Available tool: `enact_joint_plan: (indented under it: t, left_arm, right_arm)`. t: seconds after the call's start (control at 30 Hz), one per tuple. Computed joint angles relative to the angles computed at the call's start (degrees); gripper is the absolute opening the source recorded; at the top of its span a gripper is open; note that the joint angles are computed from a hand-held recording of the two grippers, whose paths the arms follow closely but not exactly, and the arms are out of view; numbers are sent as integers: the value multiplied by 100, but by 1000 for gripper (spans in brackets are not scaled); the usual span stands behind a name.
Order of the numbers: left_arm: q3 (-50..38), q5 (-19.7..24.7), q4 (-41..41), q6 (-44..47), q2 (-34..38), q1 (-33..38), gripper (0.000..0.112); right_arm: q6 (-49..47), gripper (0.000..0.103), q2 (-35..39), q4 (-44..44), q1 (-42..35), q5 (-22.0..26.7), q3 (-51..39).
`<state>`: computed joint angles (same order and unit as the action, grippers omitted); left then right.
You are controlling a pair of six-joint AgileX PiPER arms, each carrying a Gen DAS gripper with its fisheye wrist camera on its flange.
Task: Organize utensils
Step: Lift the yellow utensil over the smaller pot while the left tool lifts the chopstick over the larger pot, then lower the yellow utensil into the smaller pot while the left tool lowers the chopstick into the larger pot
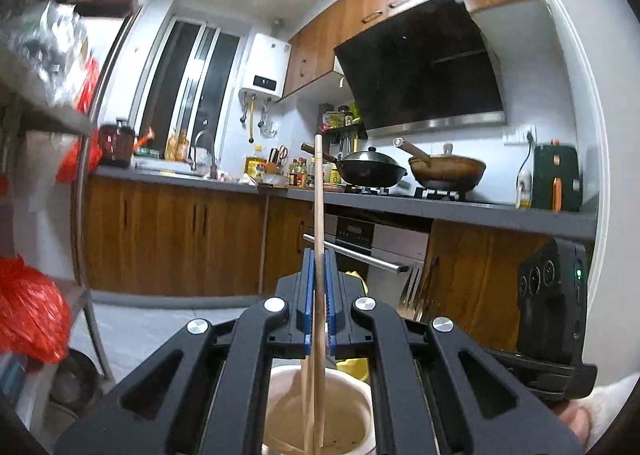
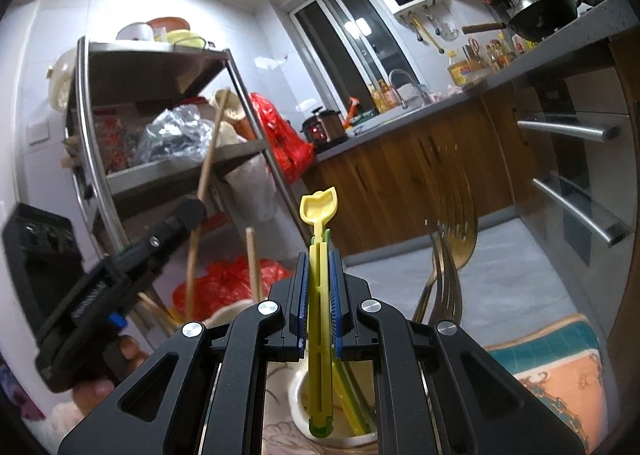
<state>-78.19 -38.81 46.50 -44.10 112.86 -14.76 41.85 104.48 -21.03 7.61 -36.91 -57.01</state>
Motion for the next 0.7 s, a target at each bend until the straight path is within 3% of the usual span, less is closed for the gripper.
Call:
enact_joint_plan:
  t: [0.23,0.37,0.6,0.7]
  left_arm:
    - [-20,116,-312,224,10,29,5]
    - [-160,-29,96,-415,113,180,5]
    - [-148,-368,388,-704,150,317,5]
    - [-72,-406,207,-439,145,279,5]
  right_arm:
    - [-135,11,-31,74,46,1,54]
    - [-140,11,-38,35,28,-41,101]
    - [-26,11,-30,-63,-21,-93,121]
    - [-23,11,-44,-79,-20,-120,139]
